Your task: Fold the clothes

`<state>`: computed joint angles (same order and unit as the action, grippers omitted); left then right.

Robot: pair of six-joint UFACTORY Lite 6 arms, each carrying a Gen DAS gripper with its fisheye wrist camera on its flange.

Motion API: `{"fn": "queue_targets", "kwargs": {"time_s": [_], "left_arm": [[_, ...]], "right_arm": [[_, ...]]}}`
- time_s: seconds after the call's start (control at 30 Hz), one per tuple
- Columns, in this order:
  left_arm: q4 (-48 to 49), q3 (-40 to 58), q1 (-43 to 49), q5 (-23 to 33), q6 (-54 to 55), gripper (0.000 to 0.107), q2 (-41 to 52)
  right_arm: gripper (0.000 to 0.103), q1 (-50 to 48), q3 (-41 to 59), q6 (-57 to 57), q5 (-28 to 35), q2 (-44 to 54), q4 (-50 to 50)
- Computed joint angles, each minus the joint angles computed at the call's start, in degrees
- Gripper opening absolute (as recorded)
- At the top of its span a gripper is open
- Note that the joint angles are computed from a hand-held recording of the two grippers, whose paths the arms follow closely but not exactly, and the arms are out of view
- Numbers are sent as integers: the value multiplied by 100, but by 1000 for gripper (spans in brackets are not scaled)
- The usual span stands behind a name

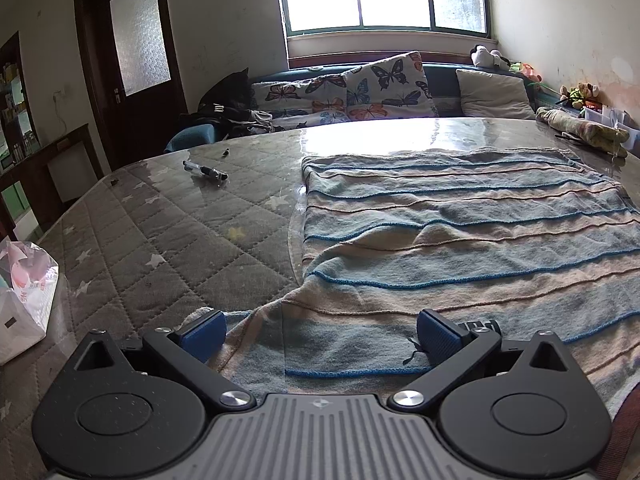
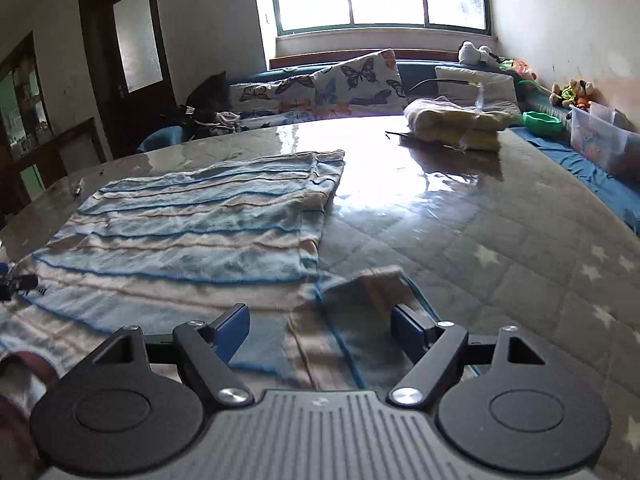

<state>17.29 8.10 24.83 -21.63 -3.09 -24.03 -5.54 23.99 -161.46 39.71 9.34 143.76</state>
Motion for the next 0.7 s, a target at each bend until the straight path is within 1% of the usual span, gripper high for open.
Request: {"fn": "queue_targets", "kwargs": {"time_s": [0.1,0.2,0.27,0.37,0.43,0.5,0.7], "left_arm": [[75,5,25,-5,-71,103,10],[79,15,30,-15,-75,103,32],[81,22,33,-23,-75,103,48],[62,17,26,-25,-64,103,45],[42,12,18,-24,-49,103,41],[18,8,9,-23,-30,103,37],[-316,-24,-98,7,264,103,-24]], "right_arm": [[79,-334,-427,-131,241,-232,-115],[79,-567,-876,-159,375,-705,-28],[79,-740,-1125,-20,468,-1010,-165],[78,-805,-1196,64,366,-1058,-321],[75,-752,-1182,-83,315,-967,-113],[72,-837,-1235,-20,396,-1006,-129],[72,-1095,-1522,-33,489,-1479,51]]}}
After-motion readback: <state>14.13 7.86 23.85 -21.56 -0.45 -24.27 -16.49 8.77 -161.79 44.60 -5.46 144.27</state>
